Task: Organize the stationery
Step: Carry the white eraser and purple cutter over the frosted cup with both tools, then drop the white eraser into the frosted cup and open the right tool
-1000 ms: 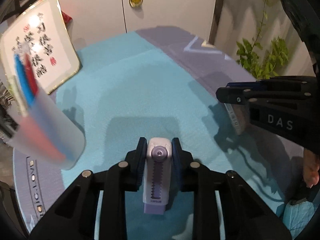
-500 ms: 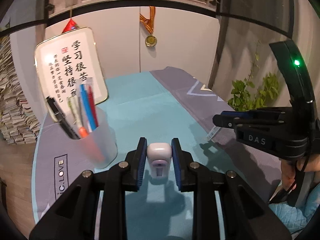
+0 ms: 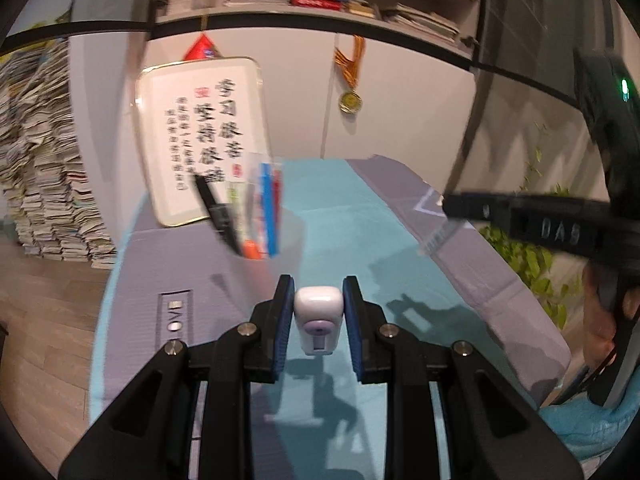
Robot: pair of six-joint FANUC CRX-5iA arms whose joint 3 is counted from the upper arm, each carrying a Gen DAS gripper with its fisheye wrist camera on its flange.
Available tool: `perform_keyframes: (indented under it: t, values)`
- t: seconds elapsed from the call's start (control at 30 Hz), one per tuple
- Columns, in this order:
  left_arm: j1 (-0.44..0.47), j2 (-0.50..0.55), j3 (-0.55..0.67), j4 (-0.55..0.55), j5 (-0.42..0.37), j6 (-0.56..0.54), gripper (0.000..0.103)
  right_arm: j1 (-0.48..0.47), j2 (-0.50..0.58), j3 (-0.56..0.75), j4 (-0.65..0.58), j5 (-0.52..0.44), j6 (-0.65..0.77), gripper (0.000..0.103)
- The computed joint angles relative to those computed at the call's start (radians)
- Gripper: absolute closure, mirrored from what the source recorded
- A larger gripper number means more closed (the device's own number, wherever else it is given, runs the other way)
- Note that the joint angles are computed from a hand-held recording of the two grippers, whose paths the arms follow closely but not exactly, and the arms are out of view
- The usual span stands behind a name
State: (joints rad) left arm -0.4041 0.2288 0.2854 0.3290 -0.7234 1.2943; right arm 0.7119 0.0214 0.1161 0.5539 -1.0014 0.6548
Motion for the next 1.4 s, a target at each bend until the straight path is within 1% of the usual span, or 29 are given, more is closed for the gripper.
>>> perform_keyframes:
  t: [0.17, 0.23, 0.43, 0.57, 0.7, 0.87, 1.07, 1.17, 1.3, 1.33, 1.4]
  values:
    - [0.041, -0.046, -0.064, 0.019, 0.044, 0.002, 0.080, 0.012, 0.099, 0.135, -0.026, 0.041, 0.095, 0.086]
    - [0.054, -0.061, -0.084, 0.024, 0.057, 0.004, 0.080, 0.009, 0.147, 0.204, -0.078, 0.044, 0.154, 0.086]
    - [0.086, -0.076, -0.115, 0.057, 0.081, -0.024, 0.080, -0.006, 0.257, 0.336, -0.155, -0.010, 0.219, 0.086]
    - [0.099, -0.068, -0.120, 0.081, 0.088, -0.045, 0.080, -0.012, 0.296, 0.378, -0.159, -0.056, 0.212, 0.086]
    - [0.106, -0.060, -0.127, 0.112, 0.089, -0.072, 0.080, -0.004, 0.301, 0.384, -0.134, -0.088, 0.190, 0.086]
    - [0.107, -0.052, -0.130, 0.139, 0.085, -0.097, 0.080, 0.002, 0.327, 0.425, -0.143, -0.137, 0.215, 0.086]
    - [0.110, -0.046, -0.118, 0.129, 0.072, -0.090, 0.080, -0.010, 0.356, 0.463, -0.163, -0.192, 0.219, 0.086]
    - [0.106, -0.046, -0.114, 0.123, 0.071, -0.088, 0.080, -0.011, 0.340, 0.439, -0.164, -0.181, 0.199, 0.086]
    - [0.098, -0.046, -0.107, 0.118, 0.073, -0.092, 0.080, -0.004, 0.283, 0.364, -0.136, -0.120, 0.159, 0.086]
    - [0.096, -0.046, -0.103, 0.117, 0.074, -0.094, 0.080, 0.000, 0.265, 0.338, -0.117, -0.105, 0.142, 0.084]
    - [0.089, -0.044, -0.095, 0.116, 0.078, -0.098, 0.080, 0.008, 0.235, 0.289, -0.082, -0.089, 0.111, 0.073]
